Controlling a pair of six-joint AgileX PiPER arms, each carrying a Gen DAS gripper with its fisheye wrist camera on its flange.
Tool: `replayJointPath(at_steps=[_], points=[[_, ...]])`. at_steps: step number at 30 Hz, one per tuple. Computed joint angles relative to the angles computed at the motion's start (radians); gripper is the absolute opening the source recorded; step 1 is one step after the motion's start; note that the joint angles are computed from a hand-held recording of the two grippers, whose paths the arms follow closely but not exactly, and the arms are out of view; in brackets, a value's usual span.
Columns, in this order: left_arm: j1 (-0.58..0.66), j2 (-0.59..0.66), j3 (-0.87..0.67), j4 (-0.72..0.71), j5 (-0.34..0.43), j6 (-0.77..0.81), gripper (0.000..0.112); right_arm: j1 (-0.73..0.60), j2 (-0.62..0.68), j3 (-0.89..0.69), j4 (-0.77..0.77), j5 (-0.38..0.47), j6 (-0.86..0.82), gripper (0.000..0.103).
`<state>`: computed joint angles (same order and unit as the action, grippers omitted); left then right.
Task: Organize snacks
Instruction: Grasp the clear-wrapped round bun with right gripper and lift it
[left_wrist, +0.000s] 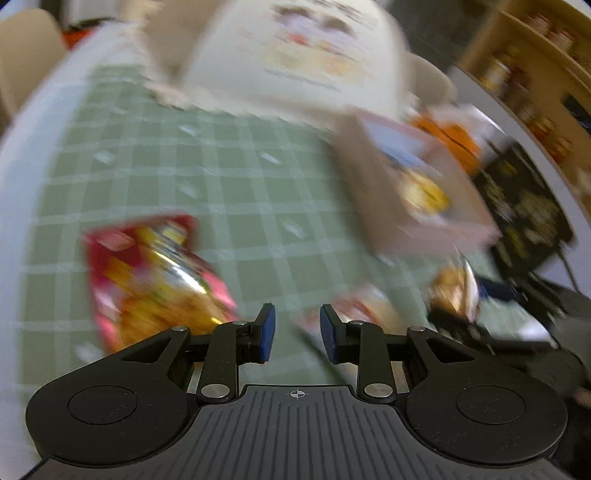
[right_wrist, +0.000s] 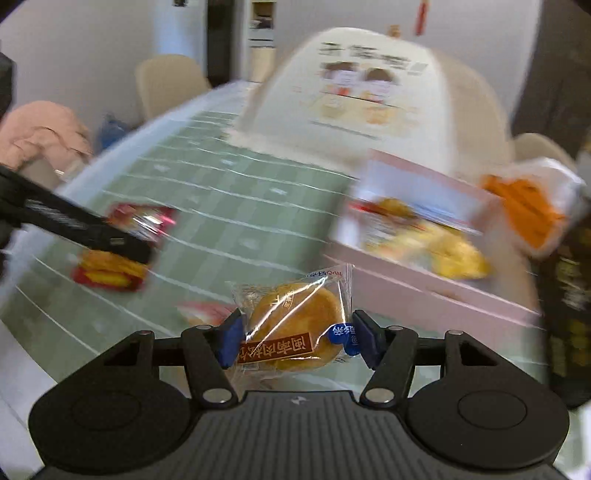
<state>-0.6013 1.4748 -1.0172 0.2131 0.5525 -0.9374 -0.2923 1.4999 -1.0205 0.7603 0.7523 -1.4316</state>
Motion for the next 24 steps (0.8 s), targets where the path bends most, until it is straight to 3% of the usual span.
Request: replayJointPath(at_steps=[5,8,10,14,18,19,22,24], points=[[-0.113,0.12,-0.074,-0.251,-0.094,0.237,0.03,-0.113,0.042,0.06,-0.026,-0.152,-0.058,0.062],[-0.164,0.205,-0.148,-0.278,-0.088,0.253,0.03,-0.152,0.047,0.103,0.02,-0.17,-0.127,0.063],[-0.18,0.23,-0.168,-0.242,-0.075,0.199,0.031,-0.179,0.032,0.121,0.048,-0.108,-0.156,0.063],[-0.212,0.242,-0.189,0.005,0.011,-0.071,0.03,-0.212,-0.008,0.169,0.077,0.002,-0.21,0.067],[-0.262,0.282,-0.278,0.262,0.215,-0.215,0.03,-0.242,-0.041,0.218,0.123,0.013,-0.33,0.074],[-0.257,0.278,-0.279,0.264,0.227,-0.22,0.03,-0.252,-0.036,0.214,0.126,0.014,-0.349,0.076],[-0.225,0.241,-0.241,0.149,0.145,-0.202,0.03,-0.297,-0.002,0.185,0.146,-0.001,-0.388,0.079],[-0.248,0.267,-0.274,0.114,0.144,-0.175,0.03,-0.332,0.034,0.15,0.148,0.009,-0.369,0.081]])
